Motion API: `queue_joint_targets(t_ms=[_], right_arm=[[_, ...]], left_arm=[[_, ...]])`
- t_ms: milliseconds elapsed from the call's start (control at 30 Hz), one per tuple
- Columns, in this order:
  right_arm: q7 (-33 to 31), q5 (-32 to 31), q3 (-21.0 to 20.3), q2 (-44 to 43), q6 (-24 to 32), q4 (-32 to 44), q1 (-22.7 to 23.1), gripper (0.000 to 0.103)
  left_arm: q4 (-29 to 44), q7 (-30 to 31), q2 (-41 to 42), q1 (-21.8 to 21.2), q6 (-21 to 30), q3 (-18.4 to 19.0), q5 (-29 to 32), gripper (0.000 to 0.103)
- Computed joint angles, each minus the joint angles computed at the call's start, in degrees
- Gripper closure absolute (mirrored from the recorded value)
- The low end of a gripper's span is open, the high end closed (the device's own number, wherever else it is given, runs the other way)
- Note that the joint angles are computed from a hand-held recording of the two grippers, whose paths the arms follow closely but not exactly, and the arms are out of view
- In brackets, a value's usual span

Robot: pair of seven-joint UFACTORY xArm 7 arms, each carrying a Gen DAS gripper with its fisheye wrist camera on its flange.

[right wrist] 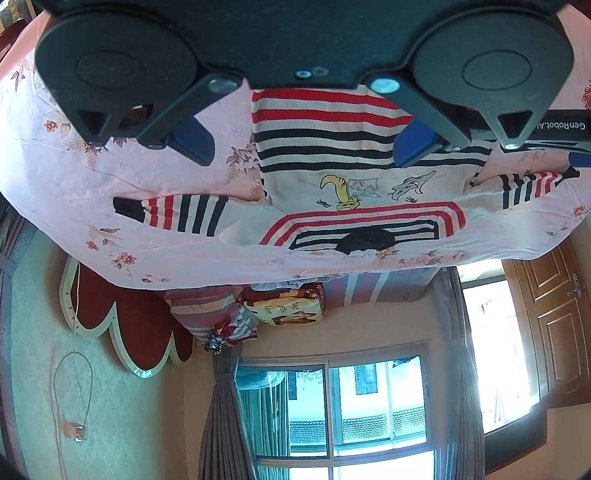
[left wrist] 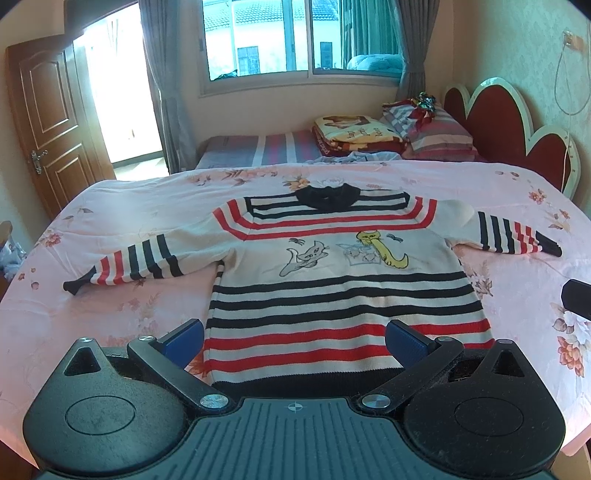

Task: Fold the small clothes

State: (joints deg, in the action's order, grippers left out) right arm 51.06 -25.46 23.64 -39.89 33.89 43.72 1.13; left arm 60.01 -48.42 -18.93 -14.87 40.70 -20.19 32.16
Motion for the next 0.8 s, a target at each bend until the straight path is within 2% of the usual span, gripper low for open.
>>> queue_joint_targets(t_ms=[100,367,800], right_arm=[[0.10,0.14,-0.06,-0.33,0.31,-0.18,0.19,0.001],[0.23,0.73,-0.03,-1.03,1.25,-0.82,0.81,0.001],[1.04,0.65,0.19,-1.16,1.96,-0.99,0.71,0.001]], left_arm=[[-0.55,-1.11,-0.64,0.13,0.35,-0.59,0.84,0.000],[-1.62,0.75,-0.94,-1.14,0.55,-0.18,-1.94,0.000],[-1.14,1.74,-0.31,-1.06,0.04,-0.14,-2.27,0.000]])
